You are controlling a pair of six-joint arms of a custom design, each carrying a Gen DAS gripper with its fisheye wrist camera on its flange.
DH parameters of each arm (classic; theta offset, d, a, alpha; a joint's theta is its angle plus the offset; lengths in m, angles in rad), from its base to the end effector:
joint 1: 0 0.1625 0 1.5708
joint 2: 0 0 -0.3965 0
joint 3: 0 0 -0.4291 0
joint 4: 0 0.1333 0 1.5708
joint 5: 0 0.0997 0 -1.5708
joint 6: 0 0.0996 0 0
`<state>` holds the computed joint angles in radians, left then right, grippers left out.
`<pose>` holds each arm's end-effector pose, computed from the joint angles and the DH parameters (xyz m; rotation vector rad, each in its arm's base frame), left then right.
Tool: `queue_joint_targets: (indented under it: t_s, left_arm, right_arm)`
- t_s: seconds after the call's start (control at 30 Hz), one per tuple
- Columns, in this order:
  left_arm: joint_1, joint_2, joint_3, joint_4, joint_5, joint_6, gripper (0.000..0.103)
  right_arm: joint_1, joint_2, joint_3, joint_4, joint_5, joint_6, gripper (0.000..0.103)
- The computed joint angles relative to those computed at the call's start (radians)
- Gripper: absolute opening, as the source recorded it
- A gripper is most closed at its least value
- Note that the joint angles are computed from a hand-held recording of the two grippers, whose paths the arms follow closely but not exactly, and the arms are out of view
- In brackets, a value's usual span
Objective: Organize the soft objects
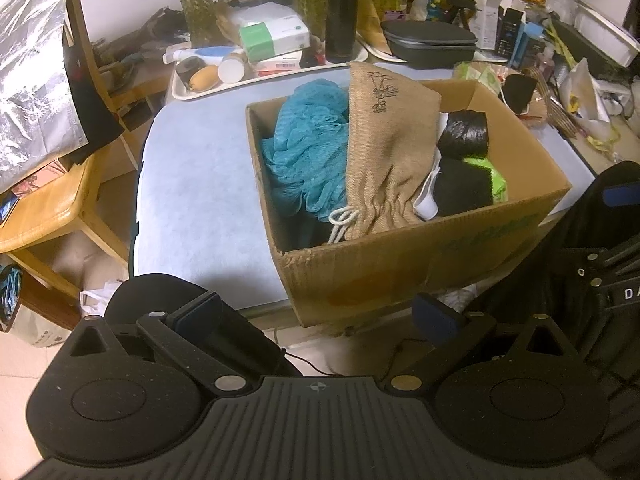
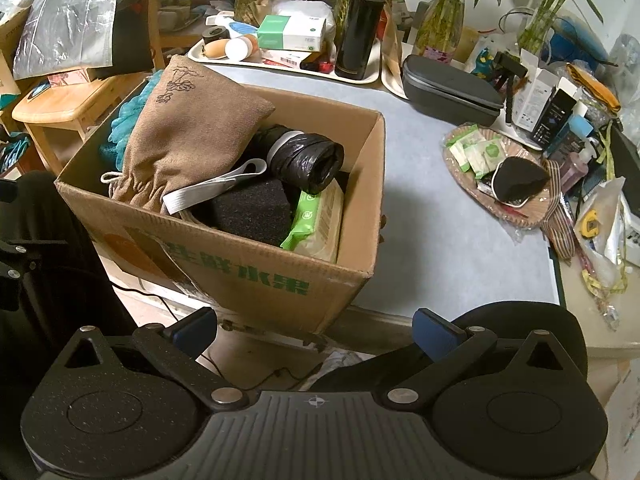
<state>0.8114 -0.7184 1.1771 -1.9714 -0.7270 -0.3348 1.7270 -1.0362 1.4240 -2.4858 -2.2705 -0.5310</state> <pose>-0.3856 -0.7079 0.1616 0.5245 2.2880 -0.4898 0.1809 -0.7042 0.3257 0.5680 -2.2674 0.4587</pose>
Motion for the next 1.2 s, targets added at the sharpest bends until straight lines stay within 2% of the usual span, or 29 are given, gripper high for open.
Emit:
queue_joint_targets:
  t_s: [0.4, 0.6, 1.2]
  left_arm:
    - [-0.013, -0.007, 0.052, -0.077, 0.047, -0.003, 0.103]
    - [-0.016, -0.012, 0.074, -0.103, 0.037, -0.018, 0.103]
    - [-0.019, -0.023, 0.097, -0.129, 0.047, -0.018, 0.103]
  right_arm:
    - [0.001, -0.014, 0.034, -0.067, 0.000, 0.011, 0.103]
    - [0.007, -0.021, 0.059, -0.093, 0.003, -0.003, 0.103]
    - [0.014, -0.021, 0.069, -0.079, 0.011, -0.001, 0.103]
